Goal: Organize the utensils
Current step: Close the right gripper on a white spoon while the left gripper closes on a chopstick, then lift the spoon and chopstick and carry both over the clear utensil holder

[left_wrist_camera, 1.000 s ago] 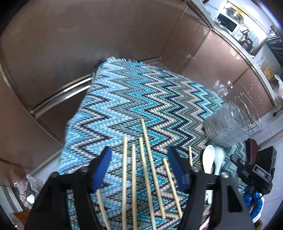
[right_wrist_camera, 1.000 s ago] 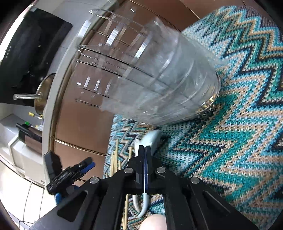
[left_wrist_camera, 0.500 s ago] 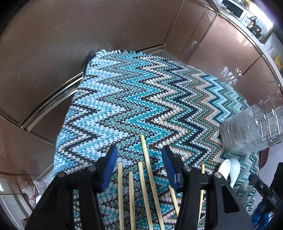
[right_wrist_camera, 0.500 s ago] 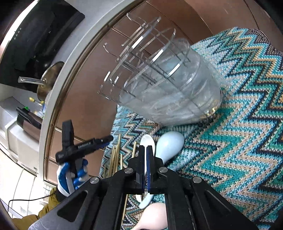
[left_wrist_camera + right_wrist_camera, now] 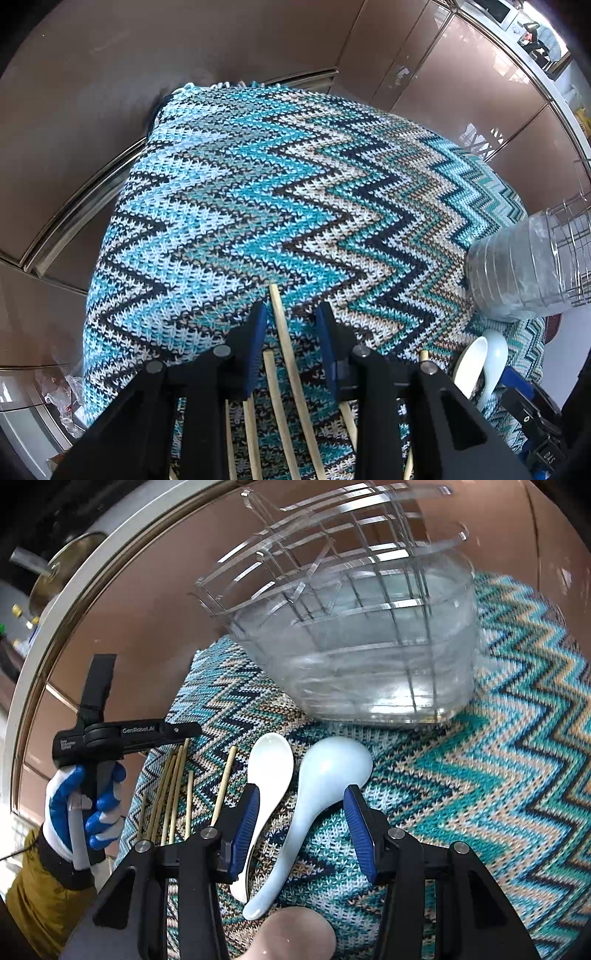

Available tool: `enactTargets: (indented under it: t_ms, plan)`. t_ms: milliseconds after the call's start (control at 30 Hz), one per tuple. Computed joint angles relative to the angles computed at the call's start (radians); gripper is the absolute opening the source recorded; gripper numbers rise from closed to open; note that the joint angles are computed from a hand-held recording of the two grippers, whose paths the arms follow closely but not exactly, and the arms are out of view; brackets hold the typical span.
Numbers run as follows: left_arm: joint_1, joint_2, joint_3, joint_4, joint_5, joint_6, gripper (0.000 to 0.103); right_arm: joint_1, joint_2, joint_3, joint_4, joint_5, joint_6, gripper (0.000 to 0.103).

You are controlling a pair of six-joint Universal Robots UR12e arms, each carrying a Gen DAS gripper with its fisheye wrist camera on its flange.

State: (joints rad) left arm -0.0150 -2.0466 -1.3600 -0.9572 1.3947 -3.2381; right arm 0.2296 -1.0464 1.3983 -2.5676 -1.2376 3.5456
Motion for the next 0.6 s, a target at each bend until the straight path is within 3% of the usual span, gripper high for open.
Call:
enactTargets:
  t_ms: [200,267,433,600]
  plan:
    - [-0.005,-0.008,0.013,-0.011,0.014,-0.015,0.021,-0.047,0.012,0.049,-0.099,0.162,0.184,0.047]
    - [-0.007,-0.009,0.015,-0.013,0.023,-0.013,0.019,-0.060,0.022,0.059,-0.146,0.206,0.246,0.042]
    - [-0.012,-0.011,0.018,-0.012,0.034,-0.024,0.013,-0.070,0.036,0.059,-0.188,0.244,0.288,0.027]
    - [-0.009,-0.011,0.016,-0.006,0.026,-0.051,0.006,-0.074,0.038,0.065,-0.238,0.279,0.266,0.010]
